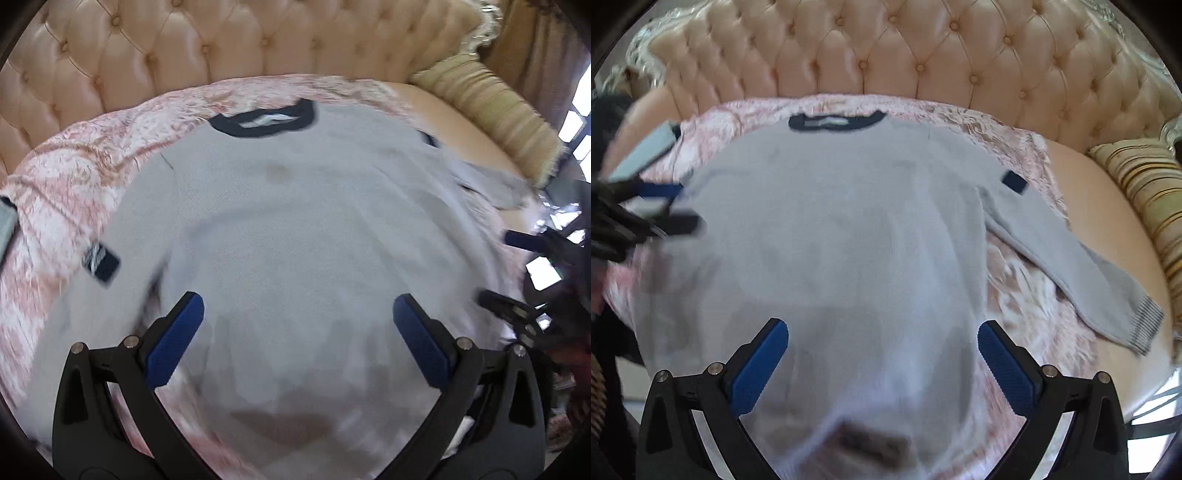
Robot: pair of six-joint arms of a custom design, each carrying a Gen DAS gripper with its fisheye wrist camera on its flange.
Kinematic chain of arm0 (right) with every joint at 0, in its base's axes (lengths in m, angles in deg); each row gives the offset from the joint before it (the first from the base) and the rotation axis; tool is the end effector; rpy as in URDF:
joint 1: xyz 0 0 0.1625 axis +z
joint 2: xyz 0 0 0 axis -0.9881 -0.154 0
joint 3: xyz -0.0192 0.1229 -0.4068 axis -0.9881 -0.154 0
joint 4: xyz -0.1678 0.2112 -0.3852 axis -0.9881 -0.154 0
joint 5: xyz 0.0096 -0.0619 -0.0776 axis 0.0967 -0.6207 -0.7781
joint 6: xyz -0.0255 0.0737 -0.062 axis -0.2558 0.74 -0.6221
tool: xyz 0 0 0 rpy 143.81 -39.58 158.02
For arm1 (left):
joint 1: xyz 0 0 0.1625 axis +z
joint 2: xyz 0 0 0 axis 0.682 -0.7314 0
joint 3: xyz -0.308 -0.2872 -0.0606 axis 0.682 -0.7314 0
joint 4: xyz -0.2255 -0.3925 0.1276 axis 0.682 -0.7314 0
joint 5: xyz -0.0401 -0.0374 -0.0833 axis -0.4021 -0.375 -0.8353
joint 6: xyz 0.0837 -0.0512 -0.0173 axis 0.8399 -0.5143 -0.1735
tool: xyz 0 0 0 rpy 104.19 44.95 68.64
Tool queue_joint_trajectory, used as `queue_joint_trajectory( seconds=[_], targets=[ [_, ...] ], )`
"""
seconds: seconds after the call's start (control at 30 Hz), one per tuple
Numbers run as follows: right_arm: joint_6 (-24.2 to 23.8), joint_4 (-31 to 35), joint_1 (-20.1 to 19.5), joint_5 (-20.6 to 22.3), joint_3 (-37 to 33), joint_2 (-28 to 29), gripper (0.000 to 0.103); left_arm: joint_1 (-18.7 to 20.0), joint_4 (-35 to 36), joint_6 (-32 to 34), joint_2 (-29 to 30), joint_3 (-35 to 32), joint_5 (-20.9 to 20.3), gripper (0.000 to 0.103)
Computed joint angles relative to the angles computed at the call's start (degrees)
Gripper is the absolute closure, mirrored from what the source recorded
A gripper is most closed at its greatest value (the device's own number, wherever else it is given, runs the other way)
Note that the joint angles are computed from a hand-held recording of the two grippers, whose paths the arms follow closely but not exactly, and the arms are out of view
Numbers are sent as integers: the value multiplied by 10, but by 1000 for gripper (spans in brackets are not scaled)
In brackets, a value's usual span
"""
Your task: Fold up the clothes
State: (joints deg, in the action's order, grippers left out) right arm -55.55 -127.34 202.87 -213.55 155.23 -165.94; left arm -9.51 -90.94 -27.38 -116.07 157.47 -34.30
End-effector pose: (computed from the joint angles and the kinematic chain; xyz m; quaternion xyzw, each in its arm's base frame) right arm 0.2626 -0.2968 0.1946 0.2862 -0.8875 0.1470 0.3299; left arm -0.1996 -0.3642 0.2860 0.1454 0.9346 -0.2019 0.2542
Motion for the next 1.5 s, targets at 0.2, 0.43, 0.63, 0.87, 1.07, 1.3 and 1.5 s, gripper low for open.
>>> queue_joint_trajectory(
  seconds=[0.2,0.43,0.63,0.87,1.07,1.3,1.5],
  targets=[
    [21,-15,14,-4,36,-21,0,-103,64,-73,-78,72,-39,0],
    [-13,-66,30,-6,54,19,0,-133,143,-49,-48,81,-38,0],
    [52,21,14,-23,52,-39,0,-133,223,-92,-48,53,-58,0],
    [73,-5,88,-3,49,-3,0,-157,225,-99,-46,45,-30,0],
    [69,26,72,-2,54,3,0,-142,288,-105,-30,48,-37,0],
    [79,19,72,-10,63,-69,0,-164,430,-268,-167,11,-49,0],
    [77,33,71,-55,63,-56,0,-179,357,-202,-81,24,-51,0]
  ],
)
